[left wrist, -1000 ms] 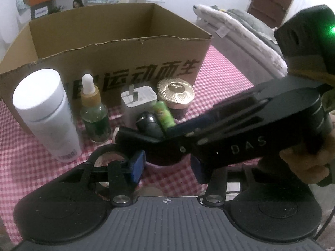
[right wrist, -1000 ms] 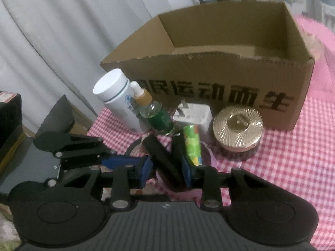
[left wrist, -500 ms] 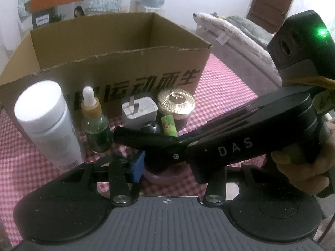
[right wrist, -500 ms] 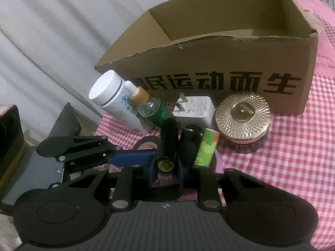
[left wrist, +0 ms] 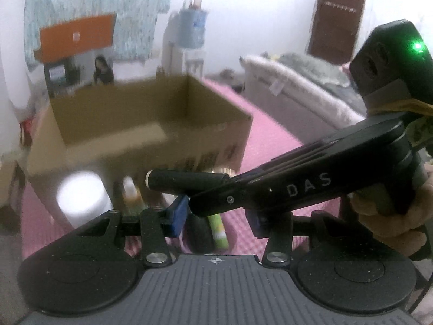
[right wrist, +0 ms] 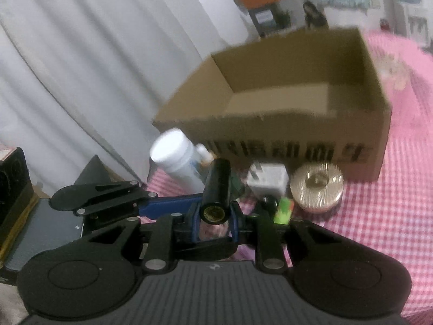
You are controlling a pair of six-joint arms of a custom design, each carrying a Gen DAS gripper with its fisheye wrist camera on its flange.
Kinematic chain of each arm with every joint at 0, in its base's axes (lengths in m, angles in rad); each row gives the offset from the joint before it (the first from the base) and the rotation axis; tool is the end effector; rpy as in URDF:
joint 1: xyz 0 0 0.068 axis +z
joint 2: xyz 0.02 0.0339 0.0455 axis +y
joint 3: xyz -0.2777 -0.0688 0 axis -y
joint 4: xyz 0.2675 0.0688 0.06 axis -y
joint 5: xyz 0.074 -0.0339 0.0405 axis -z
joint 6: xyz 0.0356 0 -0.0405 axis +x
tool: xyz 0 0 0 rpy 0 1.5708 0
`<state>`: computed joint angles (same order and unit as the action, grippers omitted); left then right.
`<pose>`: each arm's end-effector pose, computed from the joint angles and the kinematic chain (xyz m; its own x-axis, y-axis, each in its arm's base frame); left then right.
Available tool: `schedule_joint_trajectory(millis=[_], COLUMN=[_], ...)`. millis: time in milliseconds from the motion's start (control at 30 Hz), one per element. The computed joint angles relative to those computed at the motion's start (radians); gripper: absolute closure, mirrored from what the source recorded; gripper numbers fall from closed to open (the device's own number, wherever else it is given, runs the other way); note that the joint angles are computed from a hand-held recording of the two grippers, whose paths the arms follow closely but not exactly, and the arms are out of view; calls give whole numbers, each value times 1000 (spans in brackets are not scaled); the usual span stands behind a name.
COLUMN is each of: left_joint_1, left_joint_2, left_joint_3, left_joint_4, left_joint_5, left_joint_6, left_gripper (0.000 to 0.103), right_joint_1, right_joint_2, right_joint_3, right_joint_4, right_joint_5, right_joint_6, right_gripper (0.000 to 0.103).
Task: Organize rigid objects
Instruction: 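Carry the black cylinder into the cardboard box and open the right gripper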
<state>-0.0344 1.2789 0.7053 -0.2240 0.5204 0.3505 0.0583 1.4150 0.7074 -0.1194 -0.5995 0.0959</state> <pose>0.2698 -0.0270 0.2096 -0.5424 0.3168 -0.7782 0.5996 0.7947 -0.0944 0.2875 0.0369 0.1835 -0.7724 0.0341 -0.6342 -0.3572 0.8024 0.4781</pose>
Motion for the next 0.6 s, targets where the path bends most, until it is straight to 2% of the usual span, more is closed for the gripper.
schedule_joint_trajectory(millis=[133, 300, 467, 600], left_joint_1=[5, 0, 15, 20], left_joint_2=[-23, 63, 248, 401], left_joint_3=[44, 137, 299, 412], left_joint_4=[22, 71, 56, 60], left_joint_5=[0, -40, -82, -149], left_joint_6=[-6, -12, -9, -8], left_gripper=[58, 58, 57, 56], right_joint_1=[6, 36, 66, 78], right_joint_2=[-73, 4, 217, 481], right_joint_3=[38, 168, 387, 683], right_joint_4=[-11, 3, -43, -193], right_joint_5=[18, 42, 59, 59], right_joint_6=[2, -14, -55, -84], right_gripper=[79, 79, 79, 80])
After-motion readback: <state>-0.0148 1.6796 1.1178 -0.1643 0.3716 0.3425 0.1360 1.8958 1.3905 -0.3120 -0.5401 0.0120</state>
